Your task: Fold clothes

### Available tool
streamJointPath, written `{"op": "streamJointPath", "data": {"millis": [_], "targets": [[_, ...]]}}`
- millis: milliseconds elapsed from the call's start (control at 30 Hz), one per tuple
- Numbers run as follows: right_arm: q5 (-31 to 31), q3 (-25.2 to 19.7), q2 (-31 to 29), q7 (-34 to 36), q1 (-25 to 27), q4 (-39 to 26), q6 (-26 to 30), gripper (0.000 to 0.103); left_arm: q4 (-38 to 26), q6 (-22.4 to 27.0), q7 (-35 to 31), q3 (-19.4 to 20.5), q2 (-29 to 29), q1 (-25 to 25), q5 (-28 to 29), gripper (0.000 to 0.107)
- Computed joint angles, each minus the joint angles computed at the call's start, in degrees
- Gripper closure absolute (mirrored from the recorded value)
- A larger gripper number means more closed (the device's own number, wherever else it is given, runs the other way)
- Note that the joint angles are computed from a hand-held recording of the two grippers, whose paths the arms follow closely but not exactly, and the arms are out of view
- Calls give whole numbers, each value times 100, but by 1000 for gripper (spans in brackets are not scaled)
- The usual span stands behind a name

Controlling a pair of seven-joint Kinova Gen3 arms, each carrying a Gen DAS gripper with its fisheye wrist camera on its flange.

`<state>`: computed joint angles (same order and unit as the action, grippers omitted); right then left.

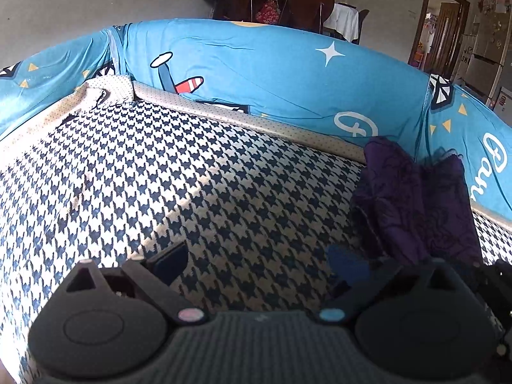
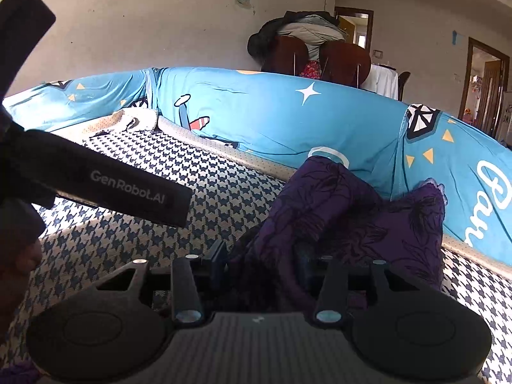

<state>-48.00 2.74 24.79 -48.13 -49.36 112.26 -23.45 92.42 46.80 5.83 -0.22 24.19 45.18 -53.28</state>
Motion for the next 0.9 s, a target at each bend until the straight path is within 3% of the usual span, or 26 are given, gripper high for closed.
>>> {"op": "streamJointPath", "data": {"millis": [100, 367, 900], "targets": [[-564, 188, -168, 414, -301, 130, -78, 49, -12, -55, -30, 23, -11, 9, -13, 8], [-1992, -68, -865, 1345, -380, 844, -267, 46, 24, 33, -245, 58, 60, 200, -121, 7], [-3479, -1351, -1593, 1740, -4, 1691, -1191, 45, 411, 376, 82, 170, 318, 686, -264, 7]]}}
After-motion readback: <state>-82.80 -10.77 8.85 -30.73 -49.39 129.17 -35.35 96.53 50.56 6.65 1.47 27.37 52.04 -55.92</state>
